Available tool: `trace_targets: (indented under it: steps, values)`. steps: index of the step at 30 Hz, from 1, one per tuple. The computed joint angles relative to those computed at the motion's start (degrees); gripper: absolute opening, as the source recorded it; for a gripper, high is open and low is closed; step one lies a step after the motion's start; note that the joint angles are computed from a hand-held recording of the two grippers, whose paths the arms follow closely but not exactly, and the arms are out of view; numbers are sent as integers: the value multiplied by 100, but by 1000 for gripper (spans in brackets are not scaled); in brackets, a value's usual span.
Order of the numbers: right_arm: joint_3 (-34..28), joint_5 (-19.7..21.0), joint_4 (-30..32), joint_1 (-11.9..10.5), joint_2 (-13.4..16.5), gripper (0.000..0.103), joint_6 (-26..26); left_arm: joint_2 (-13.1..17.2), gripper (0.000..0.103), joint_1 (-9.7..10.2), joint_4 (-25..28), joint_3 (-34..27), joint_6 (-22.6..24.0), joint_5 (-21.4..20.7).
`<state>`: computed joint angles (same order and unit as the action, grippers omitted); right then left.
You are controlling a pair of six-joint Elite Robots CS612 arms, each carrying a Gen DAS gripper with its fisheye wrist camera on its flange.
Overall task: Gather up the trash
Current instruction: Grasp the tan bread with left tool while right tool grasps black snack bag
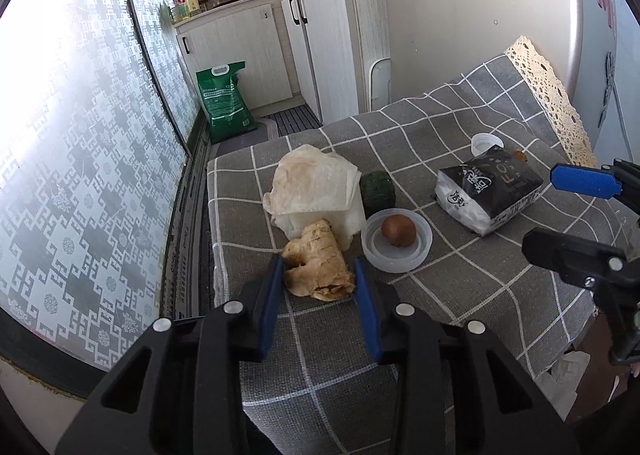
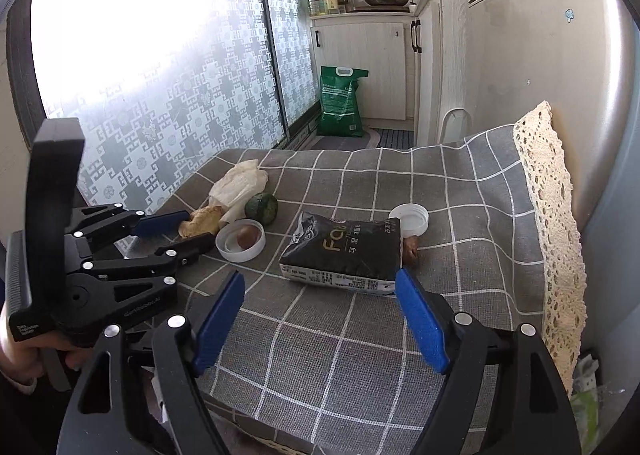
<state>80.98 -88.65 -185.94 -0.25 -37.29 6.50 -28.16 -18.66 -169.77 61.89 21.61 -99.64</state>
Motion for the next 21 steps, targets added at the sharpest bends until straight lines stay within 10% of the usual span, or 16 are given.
trace_targets:
  steps: [21]
  values:
    - [-701, -1051, 570, 161, 421, 85, 302, -164, 37, 338, -607, 226, -1061, -1510]
